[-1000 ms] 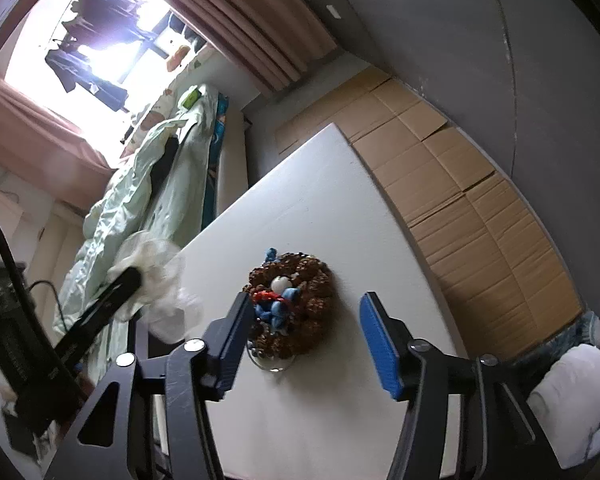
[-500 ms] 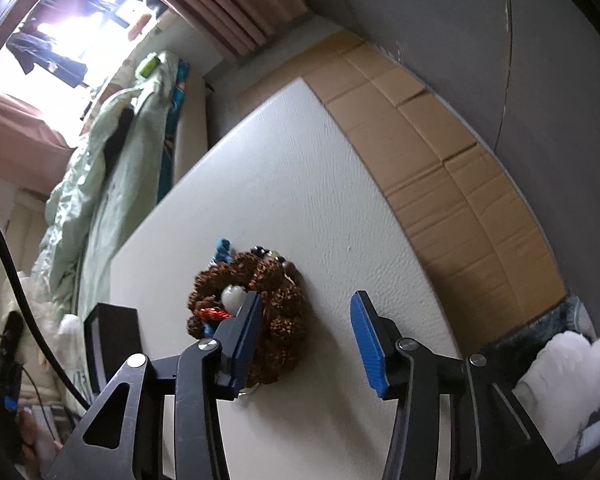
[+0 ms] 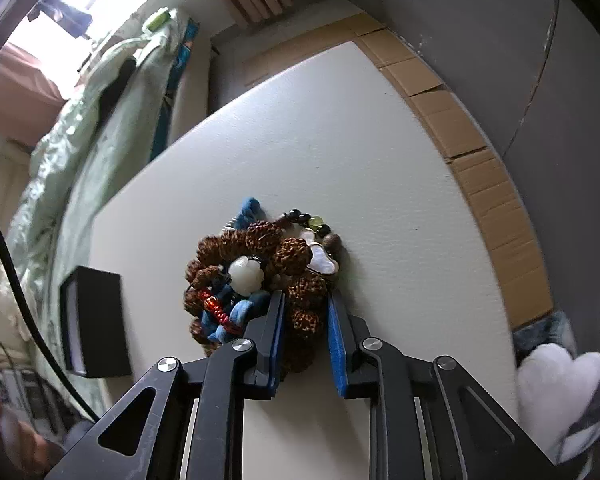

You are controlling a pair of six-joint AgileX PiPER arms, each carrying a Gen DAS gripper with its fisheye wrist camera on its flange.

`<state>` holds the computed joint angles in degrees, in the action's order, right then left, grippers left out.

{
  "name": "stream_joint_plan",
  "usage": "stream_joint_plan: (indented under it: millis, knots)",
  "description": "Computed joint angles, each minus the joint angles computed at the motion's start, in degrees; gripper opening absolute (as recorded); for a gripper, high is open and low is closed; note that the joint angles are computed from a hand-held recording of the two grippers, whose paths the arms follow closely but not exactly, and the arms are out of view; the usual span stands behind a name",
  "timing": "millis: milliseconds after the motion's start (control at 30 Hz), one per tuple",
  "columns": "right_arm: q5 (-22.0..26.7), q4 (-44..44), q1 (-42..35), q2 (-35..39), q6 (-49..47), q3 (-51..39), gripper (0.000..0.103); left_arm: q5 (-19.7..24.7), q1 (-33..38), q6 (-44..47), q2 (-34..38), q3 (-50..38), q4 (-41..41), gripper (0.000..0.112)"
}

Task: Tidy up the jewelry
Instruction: 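Lift the white tissue with the left gripper while the right grasps the brown bead bracelet, then carry the brown bead bracelet into the black box and open the right gripper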

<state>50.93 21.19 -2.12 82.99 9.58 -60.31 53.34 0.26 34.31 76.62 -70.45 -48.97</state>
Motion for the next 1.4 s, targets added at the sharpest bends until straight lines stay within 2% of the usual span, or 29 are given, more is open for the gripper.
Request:
stream_joint_plan:
  millis: [100, 233, 533, 900, 1133, 1167, 1200, 1233, 1300, 1400]
  knots:
    - [-0.04, 3.63, -0.73, -2.17, -2.94, -0.24, 0.021, 0.91, 1.43, 0.53, 0.09, -0.43, -1.03, 0.003]
    - [1.55, 3.73, 1.64, -4.35, -2.79, -4.12, 0.021, 2.05, 3.37, 1.22, 0.19, -1.09, -2.37, 0.003]
    - [3.03, -2.13, 11.46, -4.12, 4.55, -14.86, 0.021, 5.27, 10.26, 3.59, -0.44, -1.0, -4.61, 0.003]
    - [3.76, -7.32, 23.36, 1.17, 11.16, -26.75, 0.021, 6.85, 16.03, 4.79, -0.18, 0.77, -3.85, 0.003]
    - [1.73, -6.75, 27.7, 5.12, 12.46, -29.29, 0.021, 10.18, 13.75, 2.51, 3.83, -0.56, 2.76, 0.006]
    - [1.7, -6.74, 28.09, 5.46, 12.6, -29.51, 0.021, 11.07, 13.87, 1.71, 4.72, -1.3, 3.19, 0.009]
    - [1.69, -6.65, 28.5, 6.03, 12.68, -29.88, 0.021, 11.93, 14.5, 1.25, 5.47, -1.96, 2.97, 0.026]
    - [1.73, -6.65, 28.87, 6.58, 12.82, -30.31, 0.021, 12.22, 15.41, 1.48, 5.52, -1.85, 2.18, 0.054]
    - [1.69, -6.62, 29.53, 7.65, 13.23, -31.2, 0.021, 11.64, 17.31, 2.17, 4.85, -1.01, 0.22, 0.082]
    - [1.17, -5.95, 30.13, 8.48, 13.29, -31.59, 0.021, 11.55, 20.69, 3.05, 4.04, -0.52, -2.16, 0.082]
